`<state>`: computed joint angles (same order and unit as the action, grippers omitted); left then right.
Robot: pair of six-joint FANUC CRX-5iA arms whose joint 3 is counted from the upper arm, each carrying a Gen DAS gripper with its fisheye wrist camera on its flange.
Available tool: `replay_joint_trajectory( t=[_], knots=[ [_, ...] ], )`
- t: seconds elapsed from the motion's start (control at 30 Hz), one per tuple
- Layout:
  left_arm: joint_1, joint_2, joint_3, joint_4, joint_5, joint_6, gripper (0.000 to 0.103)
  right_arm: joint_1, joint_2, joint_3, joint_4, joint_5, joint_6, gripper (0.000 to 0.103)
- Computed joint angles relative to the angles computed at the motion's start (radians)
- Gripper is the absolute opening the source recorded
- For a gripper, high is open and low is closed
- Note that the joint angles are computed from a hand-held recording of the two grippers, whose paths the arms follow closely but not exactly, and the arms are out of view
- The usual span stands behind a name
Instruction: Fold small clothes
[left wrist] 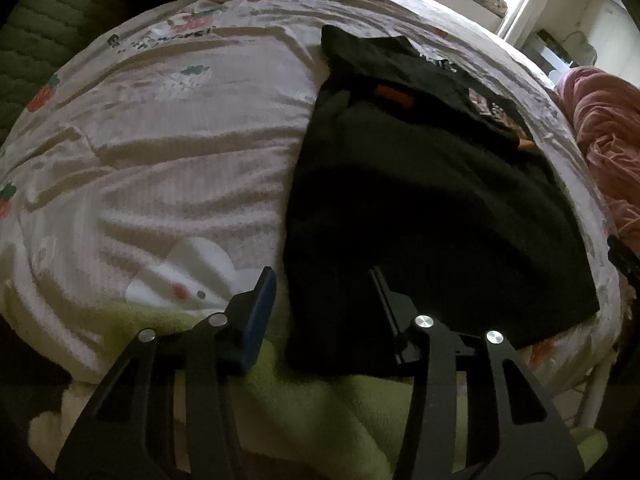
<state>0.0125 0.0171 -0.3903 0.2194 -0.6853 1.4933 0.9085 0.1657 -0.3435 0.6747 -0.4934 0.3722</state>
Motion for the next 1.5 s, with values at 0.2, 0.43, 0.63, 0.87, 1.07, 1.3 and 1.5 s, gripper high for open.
replay_joint_trajectory(
  t=[0.2,0.43,0.63,0.87,1.07,1.3,1.5],
  knots=[
    [0.000,0.000,0.004,-0.049,-0.023,0.059,0.029,0.012,-0.006,0.002,-0.107,-0.016,0.099,0.098],
    [0.006,0.001,-0.017,0.011,-0.005,0.010,0.006,0.013,-0.017,0.027,-0.306,-0.063,0.263,0.098],
    [-0.007,-0.013,-0.033,0.033,0.028,-0.023,0.005,-0.005,-0.033,0.044,-0.459,-0.082,0.379,0.097],
    [0.023,-0.054,-0.086,0.111,0.069,-0.070,0.005,-0.015,0.003,0.095,-0.568,-0.158,0.484,0.056],
    [0.025,-0.075,-0.103,0.137,0.098,-0.083,0.005,-0.014,-0.034,0.056,-0.561,-0.095,0.496,0.010],
    [0.029,-0.100,-0.114,0.162,0.129,-0.095,0.004,-0.031,-0.124,-0.030,-0.479,0.102,0.428,0.009],
    [0.042,-0.103,-0.103,0.205,0.158,-0.113,0.004,-0.084,-0.172,-0.143,-0.102,0.273,0.071,0.008]
  ],
)
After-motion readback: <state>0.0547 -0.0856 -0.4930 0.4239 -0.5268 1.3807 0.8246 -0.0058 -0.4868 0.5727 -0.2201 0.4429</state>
